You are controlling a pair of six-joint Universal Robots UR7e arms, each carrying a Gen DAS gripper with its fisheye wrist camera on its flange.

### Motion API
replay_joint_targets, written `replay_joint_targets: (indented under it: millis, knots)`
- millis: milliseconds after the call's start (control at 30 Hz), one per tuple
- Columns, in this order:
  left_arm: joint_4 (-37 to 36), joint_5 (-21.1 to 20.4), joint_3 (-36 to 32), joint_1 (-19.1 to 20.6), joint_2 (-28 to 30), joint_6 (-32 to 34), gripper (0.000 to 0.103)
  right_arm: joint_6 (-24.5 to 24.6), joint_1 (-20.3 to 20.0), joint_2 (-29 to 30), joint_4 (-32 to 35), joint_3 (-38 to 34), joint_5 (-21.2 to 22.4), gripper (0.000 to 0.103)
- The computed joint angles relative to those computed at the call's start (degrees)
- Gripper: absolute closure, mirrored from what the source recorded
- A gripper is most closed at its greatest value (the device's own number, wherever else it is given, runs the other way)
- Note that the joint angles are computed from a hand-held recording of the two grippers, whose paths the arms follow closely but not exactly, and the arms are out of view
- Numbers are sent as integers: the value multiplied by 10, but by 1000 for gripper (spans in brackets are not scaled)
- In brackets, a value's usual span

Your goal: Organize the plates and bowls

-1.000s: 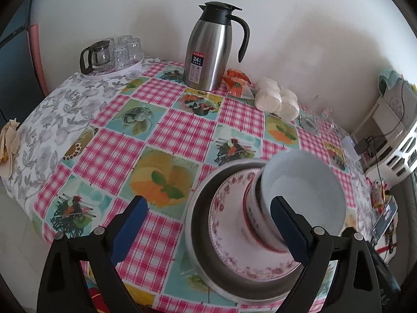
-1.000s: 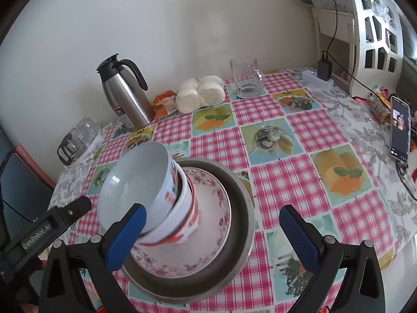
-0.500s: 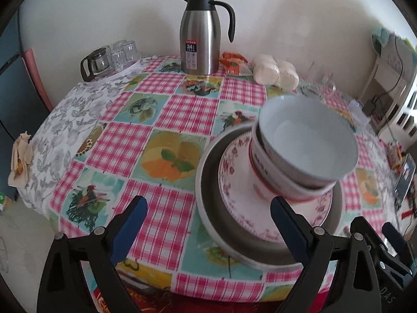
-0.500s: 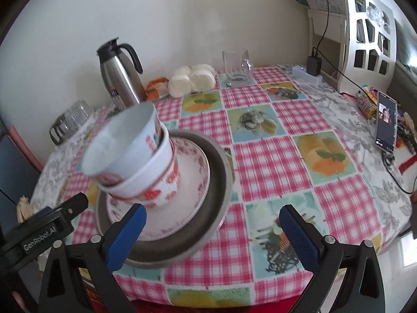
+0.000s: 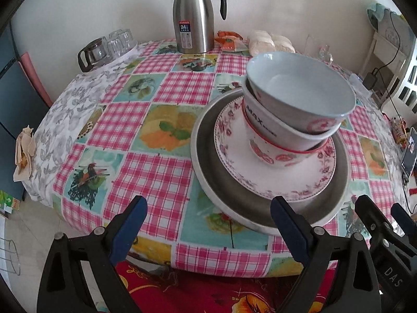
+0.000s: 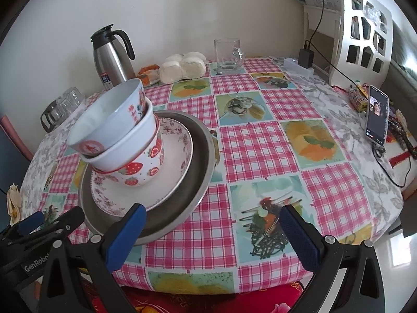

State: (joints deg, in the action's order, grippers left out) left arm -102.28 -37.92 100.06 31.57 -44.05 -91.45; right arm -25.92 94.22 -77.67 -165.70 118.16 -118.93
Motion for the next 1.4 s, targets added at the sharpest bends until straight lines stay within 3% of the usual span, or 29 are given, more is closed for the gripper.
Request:
replay_joint_targets:
  millis: [767, 1400]
  knots:
    - [49, -29, -35, 6, 27, -11, 7, -1, -11, -2, 28, -7, -8, 0]
    - [25, -66, -24, 23, 17, -12, 7, -6, -13, 9, 32, -14, -28, 0]
